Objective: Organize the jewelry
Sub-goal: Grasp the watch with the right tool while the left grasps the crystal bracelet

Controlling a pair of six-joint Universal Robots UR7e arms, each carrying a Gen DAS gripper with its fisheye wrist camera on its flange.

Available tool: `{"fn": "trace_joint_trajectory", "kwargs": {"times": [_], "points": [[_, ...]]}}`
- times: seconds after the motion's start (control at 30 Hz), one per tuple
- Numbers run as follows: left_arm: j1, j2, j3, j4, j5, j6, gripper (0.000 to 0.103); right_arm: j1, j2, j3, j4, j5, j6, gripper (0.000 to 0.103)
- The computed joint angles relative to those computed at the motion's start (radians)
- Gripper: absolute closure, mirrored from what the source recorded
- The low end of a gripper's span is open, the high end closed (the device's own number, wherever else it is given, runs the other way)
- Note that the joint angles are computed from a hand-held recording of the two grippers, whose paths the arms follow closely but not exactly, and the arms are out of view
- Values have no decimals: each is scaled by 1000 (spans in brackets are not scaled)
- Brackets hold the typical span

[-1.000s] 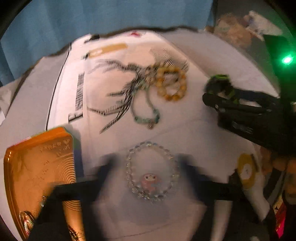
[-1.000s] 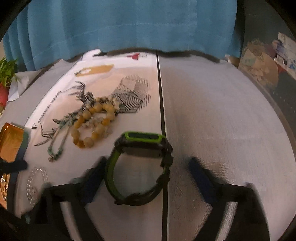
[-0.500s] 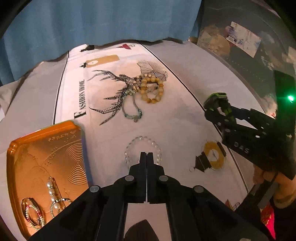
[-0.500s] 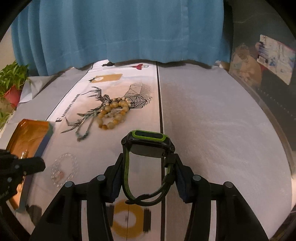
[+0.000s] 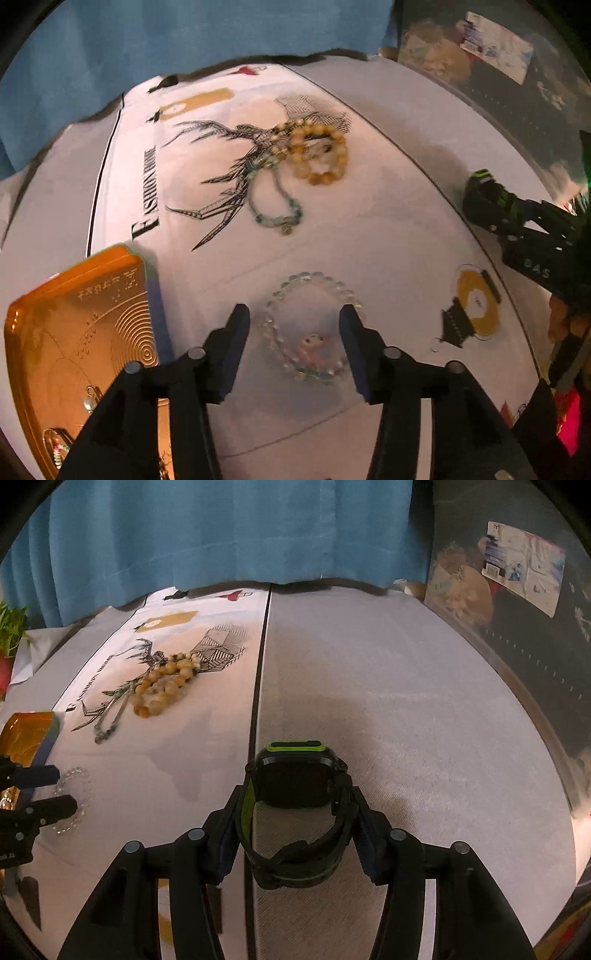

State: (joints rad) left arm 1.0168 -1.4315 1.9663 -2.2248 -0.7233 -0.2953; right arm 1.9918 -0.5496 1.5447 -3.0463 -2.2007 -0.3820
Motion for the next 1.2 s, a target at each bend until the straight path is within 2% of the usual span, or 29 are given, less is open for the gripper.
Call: {"fn": "trace_joint_trajectory", "kwargs": {"times": [0.13,0.3,0.37,0.4,0.43,0.47,0.53,0.6,0.7,0.87,0.97,1.1,1.2], "points": [[17,-15,-10,-20,-48,4,52,-4,7,-7,8,-8,3,47],[17,1,-6,-18,22,31,54,-12,4,4,-16,-2,13,39],[15,2,-6,-12,19,35,62,-18,4,-2,-2,4,30,36],[16,3,-12,-2,8,32,85,-20,4,-6,4,9,34,35],[18,4,-24,18,-16,33,98,-20,7,-11,5,10,24,39],[22,3,-40,51,-50,13,98,-21,6,-11,4,26,7,49],[16,-7,-46,73,-92,-22,98,-12,12,-14,4,9,-19,49],[-19,-31,-21,57,-69,-21,98,-3,-4,4,14,11,-9,49],[-75,-77,11,57,-48,-56,98,23,-33,54,-45,2,-29,49],[-201,-170,69,140,48,-153,98,77,-118,163,-102,14,-24,49],[-285,-237,95,251,106,-260,98,119,-168,229,-123,19,-31,49],[-397,-340,112,454,137,-445,98,174,-238,320,-134,35,-13,49],[-500,-427,124,663,148,-620,98,222,-289,392,-130,49,10,49]]}}
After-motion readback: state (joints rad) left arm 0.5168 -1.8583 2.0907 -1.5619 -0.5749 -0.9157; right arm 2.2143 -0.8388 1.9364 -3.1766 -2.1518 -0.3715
